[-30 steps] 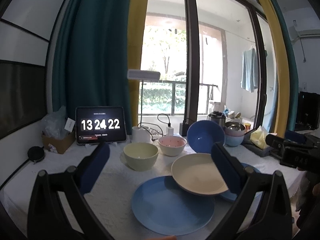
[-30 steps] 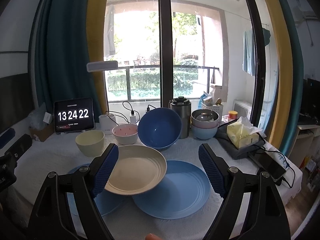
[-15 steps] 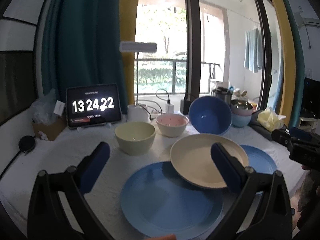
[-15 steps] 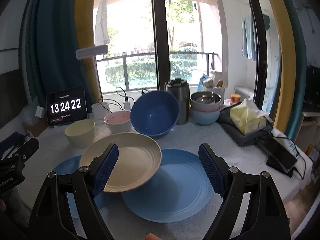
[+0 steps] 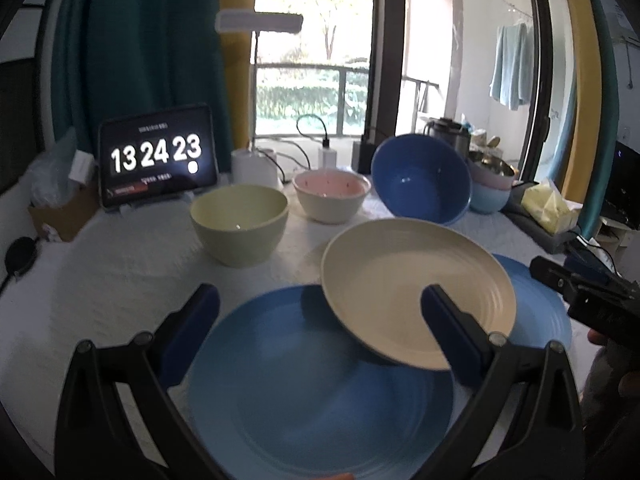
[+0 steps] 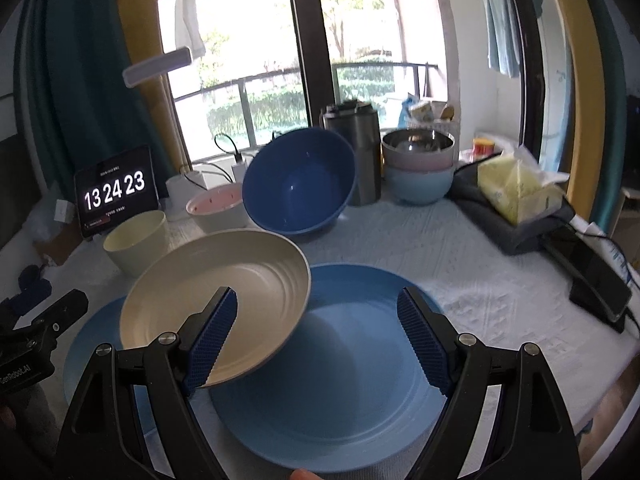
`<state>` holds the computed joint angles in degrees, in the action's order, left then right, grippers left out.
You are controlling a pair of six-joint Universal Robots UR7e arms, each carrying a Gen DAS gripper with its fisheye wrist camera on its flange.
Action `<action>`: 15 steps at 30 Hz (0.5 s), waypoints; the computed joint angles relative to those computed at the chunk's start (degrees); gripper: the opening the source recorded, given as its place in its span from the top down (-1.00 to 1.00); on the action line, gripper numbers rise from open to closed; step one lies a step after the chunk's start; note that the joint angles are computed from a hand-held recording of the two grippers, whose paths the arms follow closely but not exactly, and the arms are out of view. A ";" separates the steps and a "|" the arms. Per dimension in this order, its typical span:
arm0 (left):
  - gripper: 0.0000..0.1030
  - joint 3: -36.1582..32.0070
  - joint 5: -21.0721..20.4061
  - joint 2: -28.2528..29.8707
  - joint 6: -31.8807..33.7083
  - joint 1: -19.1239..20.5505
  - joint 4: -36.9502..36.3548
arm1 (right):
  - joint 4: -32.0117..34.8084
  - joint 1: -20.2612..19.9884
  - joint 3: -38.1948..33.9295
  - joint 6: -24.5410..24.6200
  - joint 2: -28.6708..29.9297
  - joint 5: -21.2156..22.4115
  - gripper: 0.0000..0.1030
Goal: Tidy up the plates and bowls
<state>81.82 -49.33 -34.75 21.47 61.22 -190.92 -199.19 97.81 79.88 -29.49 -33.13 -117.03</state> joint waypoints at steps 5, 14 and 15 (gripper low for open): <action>-0.96 -2.74 -0.33 0.99 -4.04 0.69 6.09 | 6.60 -0.74 -2.66 2.97 0.61 0.34 -0.65; -0.71 -6.85 -0.78 2.66 -8.69 1.43 14.59 | 16.05 -1.52 -6.62 6.76 1.66 1.41 -0.58; -0.65 -7.43 -1.17 2.83 -9.89 1.61 16.52 | 16.89 -1.61 -6.99 7.07 1.79 1.35 -0.51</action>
